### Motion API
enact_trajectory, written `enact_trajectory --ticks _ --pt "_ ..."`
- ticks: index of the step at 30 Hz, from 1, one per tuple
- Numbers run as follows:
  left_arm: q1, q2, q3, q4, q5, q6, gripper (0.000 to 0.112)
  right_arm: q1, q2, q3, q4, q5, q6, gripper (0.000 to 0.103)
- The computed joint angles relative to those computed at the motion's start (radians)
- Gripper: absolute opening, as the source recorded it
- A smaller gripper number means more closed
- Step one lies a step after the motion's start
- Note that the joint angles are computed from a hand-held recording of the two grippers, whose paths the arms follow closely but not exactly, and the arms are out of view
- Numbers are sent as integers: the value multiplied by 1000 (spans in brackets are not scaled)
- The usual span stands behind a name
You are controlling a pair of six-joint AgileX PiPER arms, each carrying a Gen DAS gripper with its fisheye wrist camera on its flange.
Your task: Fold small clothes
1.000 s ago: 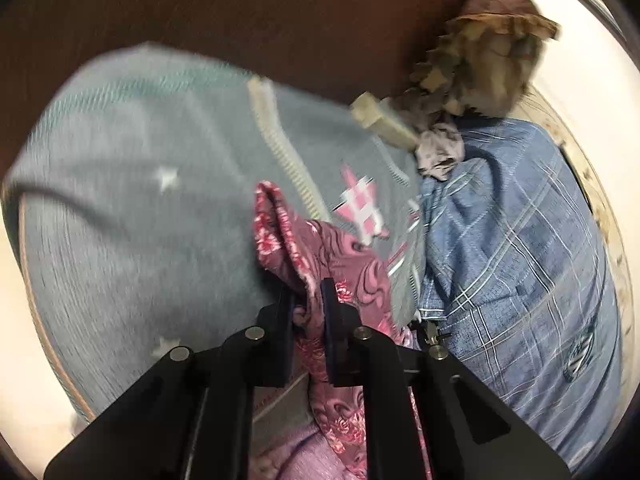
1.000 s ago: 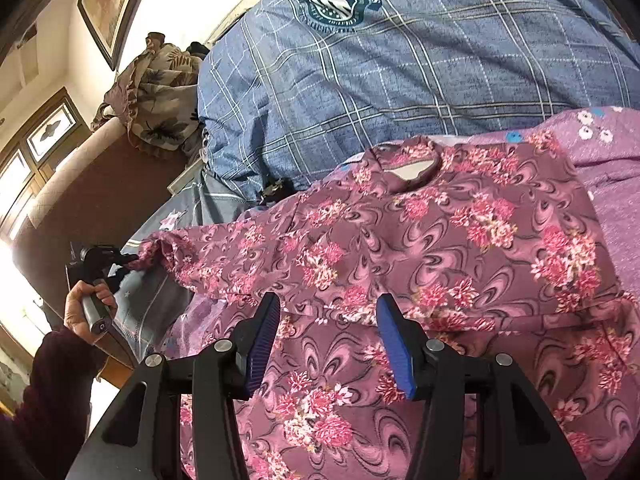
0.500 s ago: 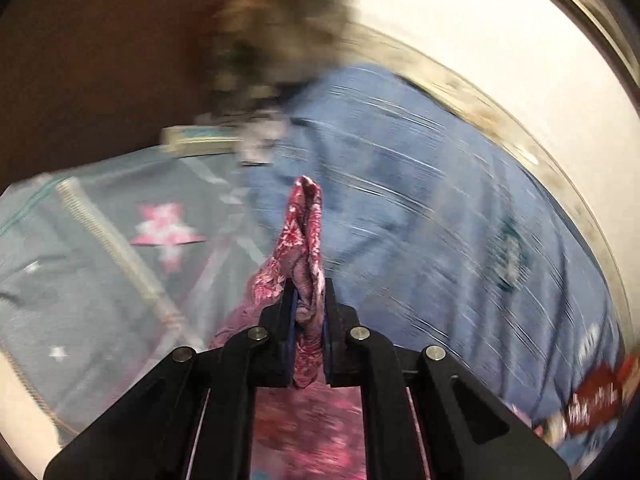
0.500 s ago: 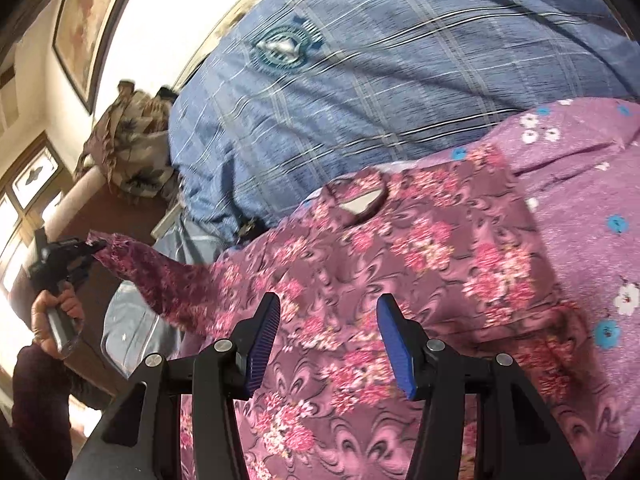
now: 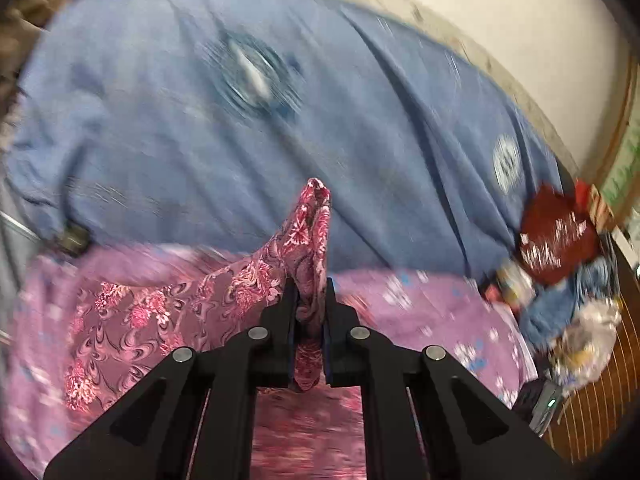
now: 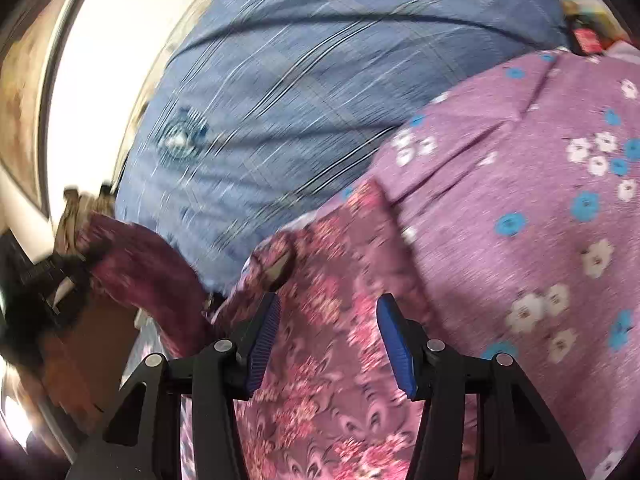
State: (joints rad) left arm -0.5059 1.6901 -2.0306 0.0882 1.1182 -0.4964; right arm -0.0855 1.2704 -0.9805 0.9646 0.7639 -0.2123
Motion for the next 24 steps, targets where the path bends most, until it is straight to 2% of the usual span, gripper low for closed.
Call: enact_trajectory --ticks 3,5,6,8,10,11,13,15,18,19,20,22,24 --pt "-55 60 18 -26 -41 24 9 -48 22 -19 17 15 -25 53" --pt "-70 43 57 -28 -56 38 19 -55 35 -34 21 19 -38 57" --pt "-53 6 106 -53 -91 63 25 -60 44 -40 39 29 -58 60" --pt "-30 -73 192 -47 -160 67 66 -82 54 -33 102 62 -121 72" --pt "2 -165 291 -1 -239 19 75 -78 64 -39 114 67 -130 72" --pt "42 -213 341 -31 -277 37 76 -68 66 -44 99 58 -114 72" --pt "112 -282 412 -63 -297 53 79 -49 67 -46 82 43 -92 72" --pt "159 -333 484 12 -266 7 81 -25 80 -61 49 31 -68 72" --pt "275 -410 665 42 -303 -28 81 -7 89 -69 19 7 -50 69" --pt "318 -426 720 46 -317 -42 81 -15 95 -67 46 13 -73 63" --pt "361 -436 772 50 -329 -57 81 -25 105 -65 90 27 -115 52" --pt "430 -437 850 55 -351 -81 80 -9 120 -80 90 26 -132 39" --pt "465 -423 893 74 -373 -107 80 32 137 -97 71 -2 -134 36"
